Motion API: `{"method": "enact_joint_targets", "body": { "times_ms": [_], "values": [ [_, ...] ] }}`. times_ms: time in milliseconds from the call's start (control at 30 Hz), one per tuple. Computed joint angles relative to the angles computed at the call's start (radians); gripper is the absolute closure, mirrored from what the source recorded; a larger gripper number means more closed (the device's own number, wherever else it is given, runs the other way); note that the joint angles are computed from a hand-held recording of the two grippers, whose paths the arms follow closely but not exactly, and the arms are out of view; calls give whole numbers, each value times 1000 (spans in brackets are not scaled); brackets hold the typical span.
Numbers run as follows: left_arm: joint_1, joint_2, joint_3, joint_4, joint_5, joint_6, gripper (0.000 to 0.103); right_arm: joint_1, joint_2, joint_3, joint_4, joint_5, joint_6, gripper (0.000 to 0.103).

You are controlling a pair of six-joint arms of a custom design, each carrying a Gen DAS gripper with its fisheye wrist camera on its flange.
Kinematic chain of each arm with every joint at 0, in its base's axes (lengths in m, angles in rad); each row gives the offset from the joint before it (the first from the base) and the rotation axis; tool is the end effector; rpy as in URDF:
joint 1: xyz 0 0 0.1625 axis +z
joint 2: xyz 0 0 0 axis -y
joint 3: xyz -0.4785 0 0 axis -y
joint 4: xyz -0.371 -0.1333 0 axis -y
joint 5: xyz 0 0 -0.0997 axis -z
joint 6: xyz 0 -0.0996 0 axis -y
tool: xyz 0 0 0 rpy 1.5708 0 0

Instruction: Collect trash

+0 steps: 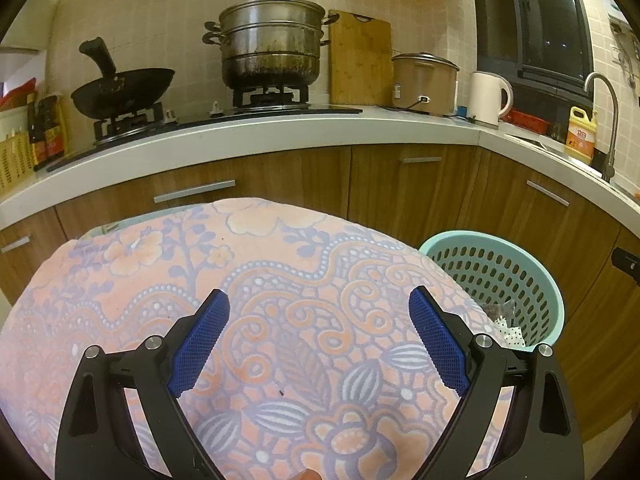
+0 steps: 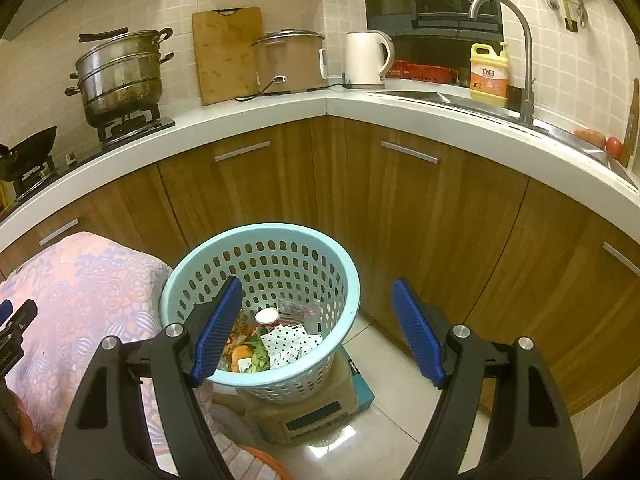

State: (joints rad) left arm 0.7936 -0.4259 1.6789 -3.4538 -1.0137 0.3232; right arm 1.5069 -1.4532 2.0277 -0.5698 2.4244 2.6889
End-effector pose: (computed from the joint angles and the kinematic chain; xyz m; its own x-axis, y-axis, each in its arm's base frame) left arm -0.3457 -0.6166 -0.0018 -0.6009 0.5368 -0.5922 0.7989 0.4277 -0.4230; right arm 0.0305 -0.4354 0.3361 -0.5467 0.7120 0.4406 -0.2656 0.3515 -0.8977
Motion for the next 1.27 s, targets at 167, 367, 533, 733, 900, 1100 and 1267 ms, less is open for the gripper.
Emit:
{"method": "enact_joint_targets", "body": {
  "times_ms": [167,367,533,733,900,1100,1267],
  "values": [
    [-3,1,4,-14,3,20,12,3,10,-4,-1,4,-9,30],
    [-7,3,6,-22,14,29,9,2,13,-11,15,2,1,30],
    [-8,2,7,-17,17,25,9,1,15,-14,21,2,6,30],
    [-9,1,9,-17,18,26,9,5,25,-19,20,7,-3,30],
    [-6,0,9,-18,9,24,9,9,36,-27,27,9,-4,30],
    [-2,1,-5,24,24,-1,9,17,43,-31,20,11,-18,30],
    [2,-4,-6,34,18,-20,9,17,41,-29,18,11,-18,30]
  ]
}}
